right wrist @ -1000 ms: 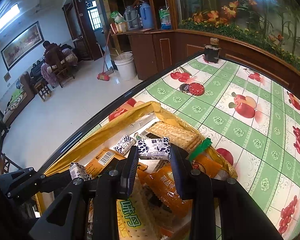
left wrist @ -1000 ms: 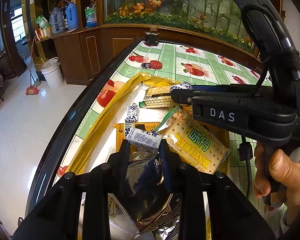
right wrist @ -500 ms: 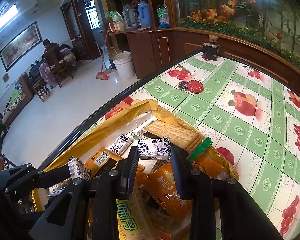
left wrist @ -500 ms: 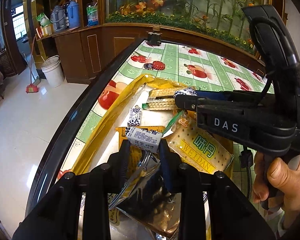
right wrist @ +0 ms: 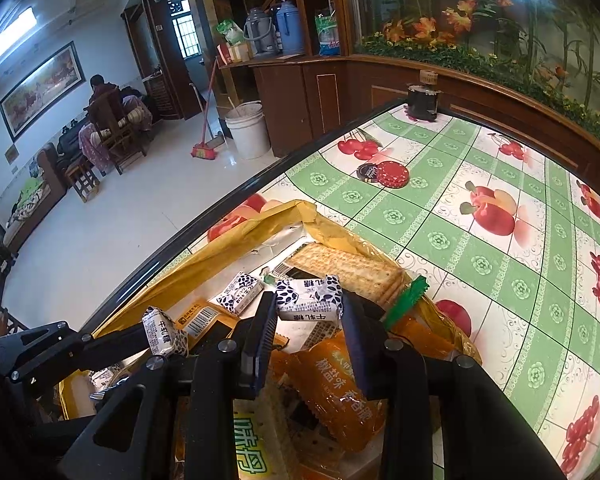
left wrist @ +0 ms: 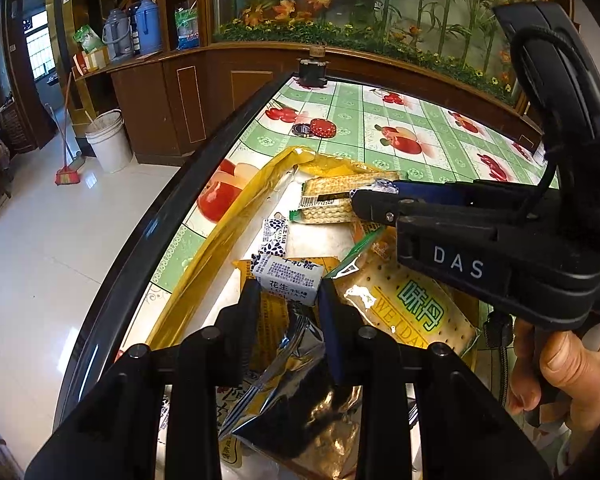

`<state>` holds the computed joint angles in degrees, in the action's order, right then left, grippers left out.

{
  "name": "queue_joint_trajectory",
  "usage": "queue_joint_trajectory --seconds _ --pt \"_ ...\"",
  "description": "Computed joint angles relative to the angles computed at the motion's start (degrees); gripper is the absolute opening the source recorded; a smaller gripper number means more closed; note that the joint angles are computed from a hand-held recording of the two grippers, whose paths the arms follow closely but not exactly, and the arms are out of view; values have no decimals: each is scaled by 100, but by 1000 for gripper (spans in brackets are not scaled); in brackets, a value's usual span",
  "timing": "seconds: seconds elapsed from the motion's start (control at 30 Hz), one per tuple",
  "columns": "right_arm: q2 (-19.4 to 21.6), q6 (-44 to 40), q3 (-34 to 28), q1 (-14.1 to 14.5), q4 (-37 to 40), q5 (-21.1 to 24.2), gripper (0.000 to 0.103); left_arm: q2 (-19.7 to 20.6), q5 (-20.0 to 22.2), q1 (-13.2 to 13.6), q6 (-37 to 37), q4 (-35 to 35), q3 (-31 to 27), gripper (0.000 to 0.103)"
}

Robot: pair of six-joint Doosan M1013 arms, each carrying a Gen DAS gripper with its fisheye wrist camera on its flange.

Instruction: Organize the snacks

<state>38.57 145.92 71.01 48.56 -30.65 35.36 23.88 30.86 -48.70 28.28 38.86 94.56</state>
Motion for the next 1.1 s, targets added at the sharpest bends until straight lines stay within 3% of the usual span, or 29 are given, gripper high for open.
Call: queue_joint_trajectory --seconds 0.33,0.4,0.43,0.47,0.5,0.57,0.63,0.8,1.0,1.1 --pt "-2 37 -8 20 -19 11 36 -87 -13 -5 -192 99 106 27" --pt "-25 129 17 39 -121 18 36 -101 12 -12 -273 133 111 38" --pt "-38 160 28 48 -155 26 36 -113 -2 -13 -311 158 119 55" --pt "-55 200 46 53 -184 26 36 -133 -32 -19 -381 216 140 66" --pt "-77 264 70 62 -243 25 36 -151 -36 -28 -455 274 154 68" --pt "-130 417 128 85 -397 23 50 -179 21 -55 -558 344 160 80" --pt "-192 555 199 109 -539 -2 59 -202 65 -82 -655 434 170 84" --pt "-378 1023 407 201 -1026 9 81 -325 114 -128 -958 602 284 88" --pt "-667 1690 795 323 -1520 -46 83 -497 283 -243 -1366 827 411 89" --pt "-798 1922 989 408 -1740 -79 83 -532 593 -385 -1646 1144 424 89"
